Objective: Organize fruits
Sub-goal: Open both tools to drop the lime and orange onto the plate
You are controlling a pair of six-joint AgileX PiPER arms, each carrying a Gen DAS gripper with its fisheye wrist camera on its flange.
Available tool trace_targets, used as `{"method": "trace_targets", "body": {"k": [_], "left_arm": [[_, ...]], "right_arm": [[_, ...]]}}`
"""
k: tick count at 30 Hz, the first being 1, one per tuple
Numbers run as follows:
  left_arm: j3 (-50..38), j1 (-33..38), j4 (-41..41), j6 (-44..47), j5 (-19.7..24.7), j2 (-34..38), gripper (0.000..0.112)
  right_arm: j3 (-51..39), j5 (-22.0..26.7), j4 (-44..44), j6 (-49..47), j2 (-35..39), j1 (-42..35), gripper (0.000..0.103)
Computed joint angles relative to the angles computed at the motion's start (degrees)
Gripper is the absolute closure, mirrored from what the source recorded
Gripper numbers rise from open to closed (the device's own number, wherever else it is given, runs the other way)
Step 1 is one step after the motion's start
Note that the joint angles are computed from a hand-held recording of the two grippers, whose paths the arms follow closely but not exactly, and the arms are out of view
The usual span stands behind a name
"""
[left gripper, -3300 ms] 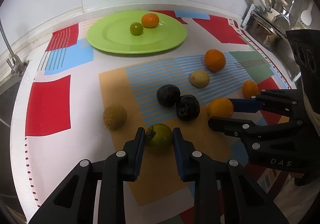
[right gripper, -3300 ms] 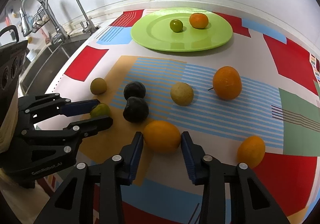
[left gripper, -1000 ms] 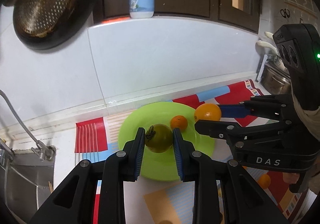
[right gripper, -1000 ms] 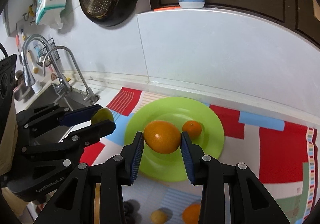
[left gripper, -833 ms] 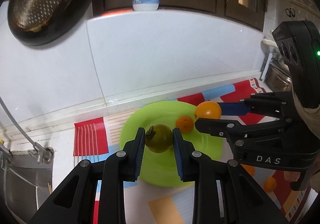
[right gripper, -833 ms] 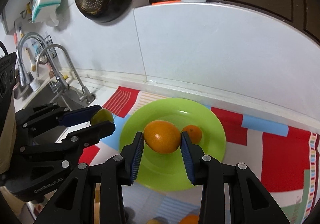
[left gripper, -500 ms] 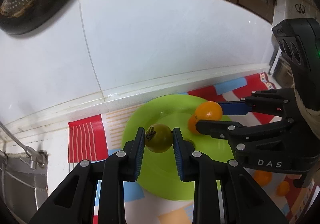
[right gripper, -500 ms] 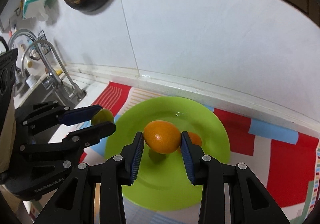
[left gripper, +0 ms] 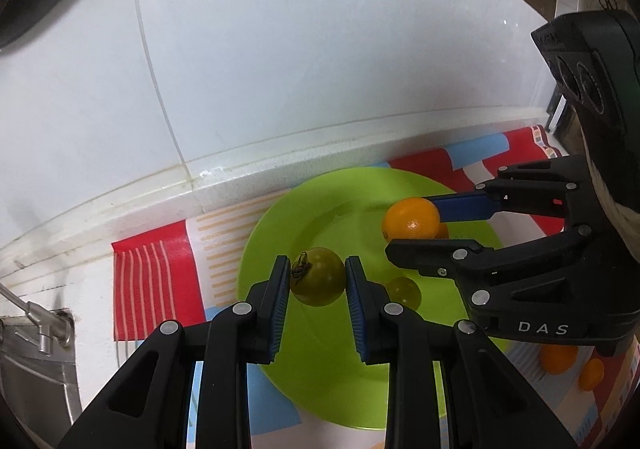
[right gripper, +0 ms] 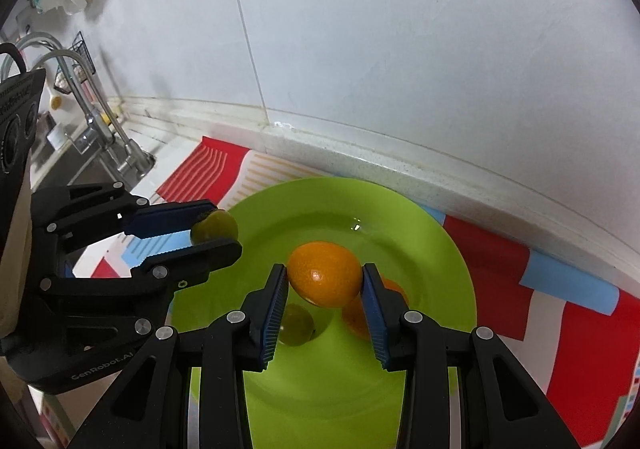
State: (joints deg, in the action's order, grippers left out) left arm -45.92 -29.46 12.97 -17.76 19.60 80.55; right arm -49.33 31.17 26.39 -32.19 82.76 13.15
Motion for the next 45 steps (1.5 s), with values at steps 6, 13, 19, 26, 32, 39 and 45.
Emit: {"method": "trace_targets", "body": {"k": [6, 13, 19, 26, 32, 39, 45], "left_arm": [[-0.2, 0.7, -1.0, 1.2, -0.7, 1.1, 0.084], [-0.4, 0.3, 1.7, -2.1, 0.7, 0.6, 0.083], [0.0, -1.9, 7.9, -9.7, 2.4, -1.3, 0.077], [0.9, -4.8, 13.2, -16.1, 5.9, -6.6, 0.074], [1.1, -9.3, 16.9, -21.2, 10.9, -12.6, 0.07], [1.1, -19.0, 25.6, -32.1, 20.2, -19.4, 0.066], [0.4, -30.8, 32.3, -41.6, 30.5, -23.4, 0.063]], "right_arm": [[-0.5, -0.1, -0.2, 0.2, 1.2, 0.2, 0.065], [-0.3, -0.9, -0.5, 0.6, 1.6, 0.7, 0.065], [0.2, -1.2, -1.1, 1.5, 0.3, 0.9, 0.06], [1.7, 0.3, -1.8, 3.1, -4.6, 0.6, 0.059], [3.2, 2.5, -3.1, 6.1, -11.4, 0.7, 0.059], [5.4, 5.7, -7.0, 12.7, -21.6, 1.7, 0.059], [7.6, 8.3, -13.8, 21.6, -30.7, 4.5, 0.059]]}}
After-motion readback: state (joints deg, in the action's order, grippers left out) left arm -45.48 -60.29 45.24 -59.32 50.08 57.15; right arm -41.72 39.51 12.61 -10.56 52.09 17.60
